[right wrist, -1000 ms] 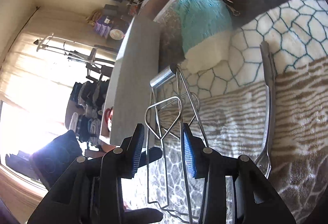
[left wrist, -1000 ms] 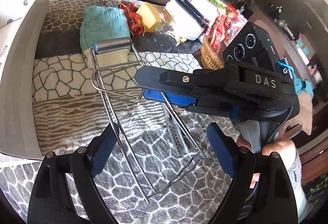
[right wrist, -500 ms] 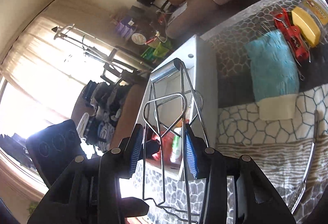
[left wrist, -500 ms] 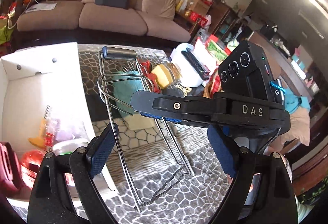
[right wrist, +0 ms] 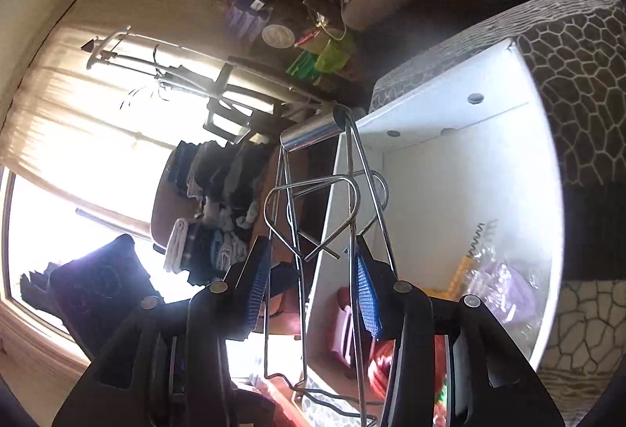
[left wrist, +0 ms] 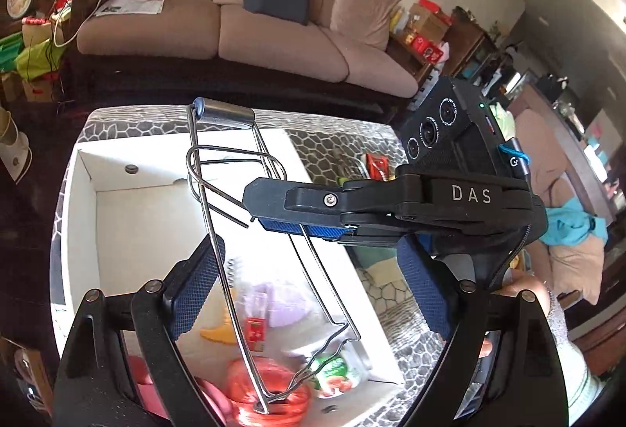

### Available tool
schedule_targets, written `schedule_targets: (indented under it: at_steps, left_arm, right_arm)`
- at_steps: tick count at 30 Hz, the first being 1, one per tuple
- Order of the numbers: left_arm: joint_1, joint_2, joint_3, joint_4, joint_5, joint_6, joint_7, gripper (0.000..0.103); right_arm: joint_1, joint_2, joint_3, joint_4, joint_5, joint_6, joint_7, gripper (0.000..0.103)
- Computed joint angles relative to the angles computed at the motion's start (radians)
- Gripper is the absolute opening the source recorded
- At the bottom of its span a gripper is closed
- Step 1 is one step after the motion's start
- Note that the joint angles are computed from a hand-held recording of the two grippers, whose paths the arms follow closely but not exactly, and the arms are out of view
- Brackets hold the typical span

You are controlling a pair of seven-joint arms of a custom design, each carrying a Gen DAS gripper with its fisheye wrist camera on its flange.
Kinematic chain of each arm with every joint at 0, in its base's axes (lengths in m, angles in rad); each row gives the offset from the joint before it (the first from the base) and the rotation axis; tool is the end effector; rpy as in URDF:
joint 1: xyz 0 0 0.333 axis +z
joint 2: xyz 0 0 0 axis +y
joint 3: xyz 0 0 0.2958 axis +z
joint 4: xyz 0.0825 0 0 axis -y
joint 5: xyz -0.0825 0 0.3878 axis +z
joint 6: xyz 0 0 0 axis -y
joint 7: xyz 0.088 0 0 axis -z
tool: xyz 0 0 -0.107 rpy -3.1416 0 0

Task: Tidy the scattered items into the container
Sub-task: 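Lift the wire rack with the right tool and carry it into the white box, then lower the wire rack into the box and open the right tool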

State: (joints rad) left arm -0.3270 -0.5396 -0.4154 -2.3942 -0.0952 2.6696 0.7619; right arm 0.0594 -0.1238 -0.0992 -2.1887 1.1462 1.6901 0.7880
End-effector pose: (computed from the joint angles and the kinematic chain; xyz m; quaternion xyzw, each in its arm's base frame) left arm 0.3268 -0.3298 0.5681 -0.6851 0.6188 -0.3769 0.0743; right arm 0.4984 0.0665 0.4440 -0.6875 0.4796 0.3378 0.4280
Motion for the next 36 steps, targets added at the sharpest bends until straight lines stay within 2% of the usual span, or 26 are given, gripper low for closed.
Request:
schedule_targets:
  at_steps: [4,8,15,16,19,23,28,36]
  left_arm:
    - [-0.026,-0.014,0.101,-0.089,-0.064,0.020,0.108,0.088]
    - [-0.021,0.008,0.141,-0.154,-0.127,0.048,0.184,0.088]
    - [0.015,0.137,0.135,-0.153,-0.153,0.064,0.250,0.088]
    - [0.024,0.161,0.133,-0.140,-0.146,0.052,0.252,0.089]
    - [0.042,0.238,0.133,-0.083,-0.131,-0.019,0.250,0.099]
    - [0.057,0.304,0.131,-0.040,-0.107,-0.076,0.221,0.099]
    - [0.053,0.305,0.123,-0.056,-0.088,-0.046,0.180,0.099]
    - [0.035,0.241,0.108,-0.063,-0.060,-0.082,0.129,0.099]
  right_arm:
    - [0.036,0.122,0.051,0.063,0.061,0.038,0.042,0.044]
    - [0.050,0.243,0.101,0.122,0.067,0.080,0.076,0.044]
    - [0.054,0.397,0.170,0.214,-0.006,0.187,0.126,0.046]
    - [0.053,0.414,0.177,0.224,-0.019,0.201,0.138,0.046]
    - [0.043,0.461,0.199,0.252,-0.036,0.225,0.159,0.046]
    - [0.030,0.493,0.219,0.263,-0.050,0.248,0.176,0.047]
    - [0.033,0.498,0.232,0.262,-0.120,0.289,0.185,0.048]
    - [0.034,0.439,0.227,0.233,-0.207,0.356,0.182,0.052]
